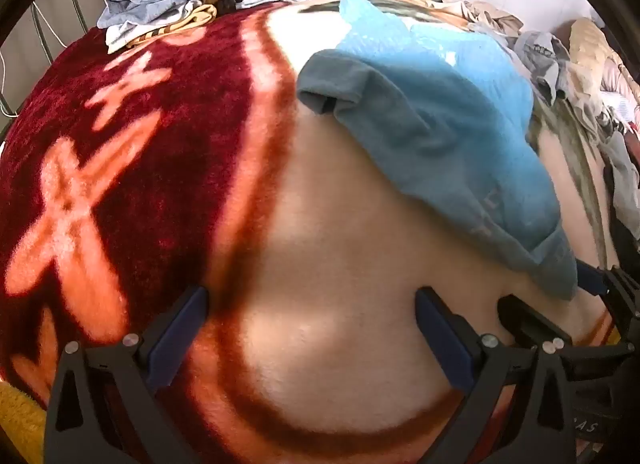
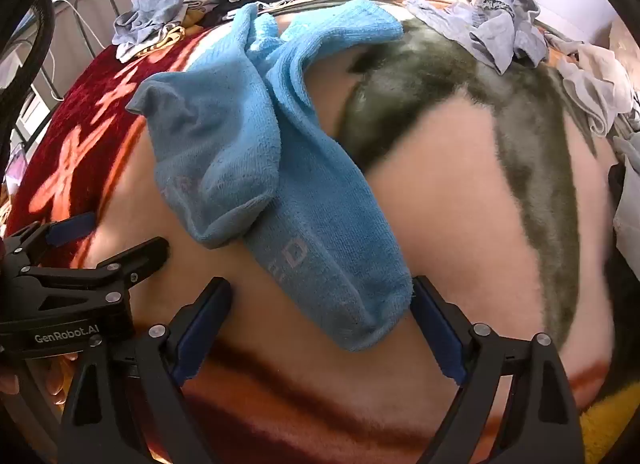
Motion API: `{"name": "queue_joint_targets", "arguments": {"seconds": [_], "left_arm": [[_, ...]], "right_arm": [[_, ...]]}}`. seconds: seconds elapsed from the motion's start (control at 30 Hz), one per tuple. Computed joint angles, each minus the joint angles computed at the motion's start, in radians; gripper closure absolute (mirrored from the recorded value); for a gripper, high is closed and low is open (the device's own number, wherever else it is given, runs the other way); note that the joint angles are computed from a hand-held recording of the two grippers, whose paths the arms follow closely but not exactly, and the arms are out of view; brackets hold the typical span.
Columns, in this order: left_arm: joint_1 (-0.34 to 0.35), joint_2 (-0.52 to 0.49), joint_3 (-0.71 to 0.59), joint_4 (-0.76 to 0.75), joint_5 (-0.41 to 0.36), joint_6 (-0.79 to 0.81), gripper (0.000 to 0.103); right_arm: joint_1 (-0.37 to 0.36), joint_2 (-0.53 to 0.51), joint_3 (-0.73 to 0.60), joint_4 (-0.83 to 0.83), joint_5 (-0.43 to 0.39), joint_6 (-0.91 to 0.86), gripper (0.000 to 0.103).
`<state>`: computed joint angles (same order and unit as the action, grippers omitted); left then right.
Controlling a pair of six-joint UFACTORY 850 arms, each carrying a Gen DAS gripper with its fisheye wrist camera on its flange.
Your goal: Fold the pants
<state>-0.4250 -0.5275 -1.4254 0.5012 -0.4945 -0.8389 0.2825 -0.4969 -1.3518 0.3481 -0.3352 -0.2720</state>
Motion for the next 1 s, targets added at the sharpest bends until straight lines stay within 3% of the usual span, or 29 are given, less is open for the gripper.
{"name": "queue_joint_targets", "arguments": {"seconds": [0.23,0.3,1.0], "left_arm": [[-0.010,0.037,0.058,0.031,0.033,-0.054,0.000],[-0.003,0.001,0.000,-0.014,-0.006,0.008,0.000],[-0.012,0.004,0.004,0.043,-0.006,-0.062,0.000]], "right_arm": [[0.001,-0.001,-0.004,-0.024,0.002,0.019,0.011],[0.005,-0.002,0.002,-0.030,0.011,0.023,0.011],[0.010,-0.001,0.009,-0.042,0.024,0.032,0.011]]}}
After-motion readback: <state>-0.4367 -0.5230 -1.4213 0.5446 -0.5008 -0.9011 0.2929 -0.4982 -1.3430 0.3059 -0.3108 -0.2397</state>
